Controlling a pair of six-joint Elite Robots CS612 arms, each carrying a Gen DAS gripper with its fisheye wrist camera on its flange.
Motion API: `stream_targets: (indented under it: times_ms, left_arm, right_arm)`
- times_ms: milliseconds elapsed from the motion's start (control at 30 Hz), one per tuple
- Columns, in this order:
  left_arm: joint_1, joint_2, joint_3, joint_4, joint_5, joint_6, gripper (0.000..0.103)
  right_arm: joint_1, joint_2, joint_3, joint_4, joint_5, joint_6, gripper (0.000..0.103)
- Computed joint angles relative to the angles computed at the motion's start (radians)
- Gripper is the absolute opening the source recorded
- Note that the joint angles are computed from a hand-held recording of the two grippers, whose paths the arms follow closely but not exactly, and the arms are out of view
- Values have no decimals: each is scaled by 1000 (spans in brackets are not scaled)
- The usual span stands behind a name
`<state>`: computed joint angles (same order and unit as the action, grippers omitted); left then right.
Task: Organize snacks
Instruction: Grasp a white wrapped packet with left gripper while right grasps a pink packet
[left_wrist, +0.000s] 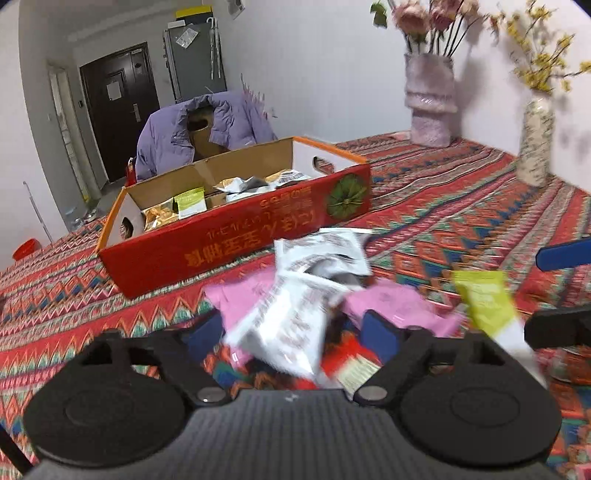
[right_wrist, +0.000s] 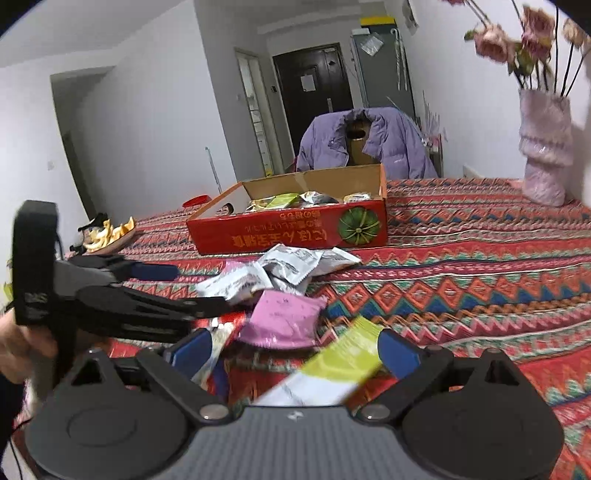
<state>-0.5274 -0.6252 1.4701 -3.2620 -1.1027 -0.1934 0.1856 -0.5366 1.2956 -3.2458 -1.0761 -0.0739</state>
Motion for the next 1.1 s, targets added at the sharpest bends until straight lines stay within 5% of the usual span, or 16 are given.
stream_targets:
  times_ms: [133, 233, 300, 500, 700, 867, 1100]
  left_arm:
    - [32, 33, -56, 24, -80, 25, 71]
    - [48, 42, -71, 46, -125, 26, 51]
    - [48, 24, -49, 60, -118, 3, 47]
    - [42, -60, 94, -70, -56, -179, 45]
    - [30, -109, 171, -49, 52, -345, 45]
    - [23, -125, 197, -25, 68, -394, 45]
    - [-1, -145, 221, -25, 125, -407, 45]
  right_arm:
    - [21, 50, -98, 76, -30, 14, 88]
    - [34, 84, -165, 140, -44, 32, 84]
    - [40, 104, -202, 169, -43, 39, 84]
    - [65, 148, -289, 252, -98, -5, 83]
    - [65, 157, -304, 244, -143, -37, 69]
    - [76, 133, -259, 229, -245, -164, 70]
    - [70, 119, -228, 192, -219, -137, 61]
